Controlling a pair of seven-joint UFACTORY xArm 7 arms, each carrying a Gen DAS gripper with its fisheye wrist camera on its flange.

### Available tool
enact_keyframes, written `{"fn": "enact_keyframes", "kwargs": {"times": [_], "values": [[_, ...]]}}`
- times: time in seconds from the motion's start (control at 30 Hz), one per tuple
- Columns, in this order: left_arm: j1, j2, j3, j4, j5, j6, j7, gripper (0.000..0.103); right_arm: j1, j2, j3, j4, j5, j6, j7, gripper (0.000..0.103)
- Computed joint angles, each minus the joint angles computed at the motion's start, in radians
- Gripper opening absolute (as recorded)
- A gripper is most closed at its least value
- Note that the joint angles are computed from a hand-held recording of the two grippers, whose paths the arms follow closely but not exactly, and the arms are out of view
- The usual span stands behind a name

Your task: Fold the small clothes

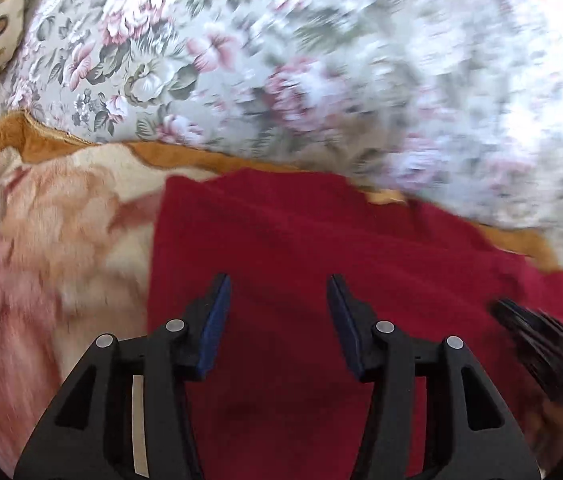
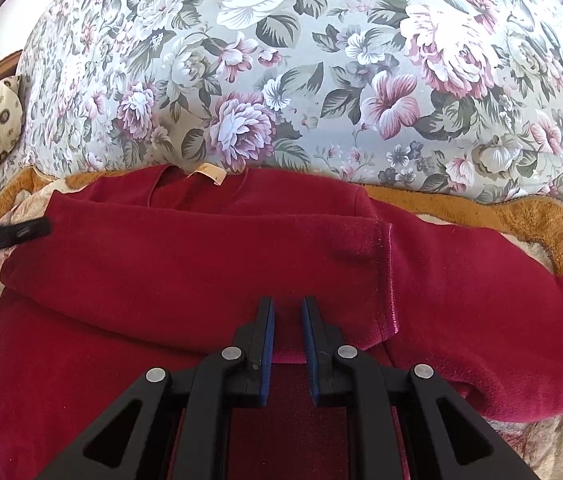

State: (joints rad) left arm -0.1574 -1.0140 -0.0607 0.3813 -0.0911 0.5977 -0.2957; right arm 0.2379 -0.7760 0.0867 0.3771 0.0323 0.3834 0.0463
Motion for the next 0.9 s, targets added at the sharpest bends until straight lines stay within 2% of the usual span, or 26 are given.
{"fn": "enact_keyframes", "kwargs": {"times": [0.03,0.07,0.13,0.2,0.23,0.27,0.3,0.33,0.37,0.47,0.53,0.57,0.63,0.7,0.8,0.9], "values": [[-0.022,-0.059,0.002,-0.030,-0.014,0.014,-0.002,0.056,0.001,0.001,-0.001,0.001,0.000,0.002,0.000,0.013],[-0.047,-0.104,0.000,-0.062,-0.028,0.024,-0.003,0.064,0.006,0.002,-0.007,0.004,0.003,0.005,-0.005,0.014],[-0.064,-0.122,-0.024,-0.110,-0.032,0.008,-0.015,0.065,0.041,0.013,-0.058,0.015,0.039,0.017,-0.031,0.014],[-0.092,-0.118,0.029,-0.137,-0.059,-0.045,0.005,0.065,0.104,0.017,-0.152,0.033,0.119,0.049,-0.082,0.016],[-0.096,-0.133,0.039,-0.142,-0.071,-0.042,0.000,0.065,0.111,0.016,-0.173,0.058,0.140,0.109,-0.104,0.016],[-0.101,-0.138,0.055,-0.151,-0.081,-0.050,0.006,0.065,0.090,-0.001,-0.171,0.077,0.149,0.171,-0.102,0.016],[-0.098,-0.141,0.050,-0.153,-0.081,-0.055,0.008,0.065,0.036,-0.038,-0.141,0.084,0.138,0.208,-0.074,0.016],[-0.097,-0.125,0.025,-0.142,-0.080,-0.057,-0.006,0.065,-0.039,-0.107,-0.103,0.075,0.101,0.229,-0.041,0.016],[-0.090,-0.120,0.006,-0.138,-0.071,-0.054,-0.014,0.065,-0.091,-0.178,-0.095,0.060,0.076,0.232,-0.029,0.017],[-0.078,-0.128,-0.054,-0.135,-0.040,-0.032,-0.052,0.065,-0.291,-0.393,-0.139,0.037,-0.018,0.262,-0.028,0.020],[-0.080,-0.127,-0.059,-0.135,-0.023,-0.029,-0.059,0.067,-0.417,-0.473,-0.225,0.039,-0.083,0.241,-0.074,0.028],[-0.085,-0.129,-0.053,-0.138,-0.020,-0.031,-0.060,0.067,-0.468,-0.476,-0.261,0.048,-0.102,0.229,-0.092,0.033],[-0.091,-0.132,-0.040,-0.144,-0.018,-0.038,-0.059,0.067,-0.549,-0.427,-0.349,0.096,-0.114,0.233,-0.127,0.033],[-0.095,-0.134,-0.035,-0.146,-0.016,-0.040,-0.061,0.067,-0.600,-0.366,-0.424,0.139,-0.087,0.248,-0.132,0.033],[-0.096,-0.131,-0.033,-0.145,-0.013,-0.042,-0.064,0.067,-0.582,-0.323,-0.499,0.165,-0.014,0.277,-0.175,0.033],[-0.100,-0.131,-0.027,-0.146,-0.015,-0.046,-0.065,0.067,-0.551,-0.299,-0.508,0.157,0.021,0.220,-0.253,0.033]]}}
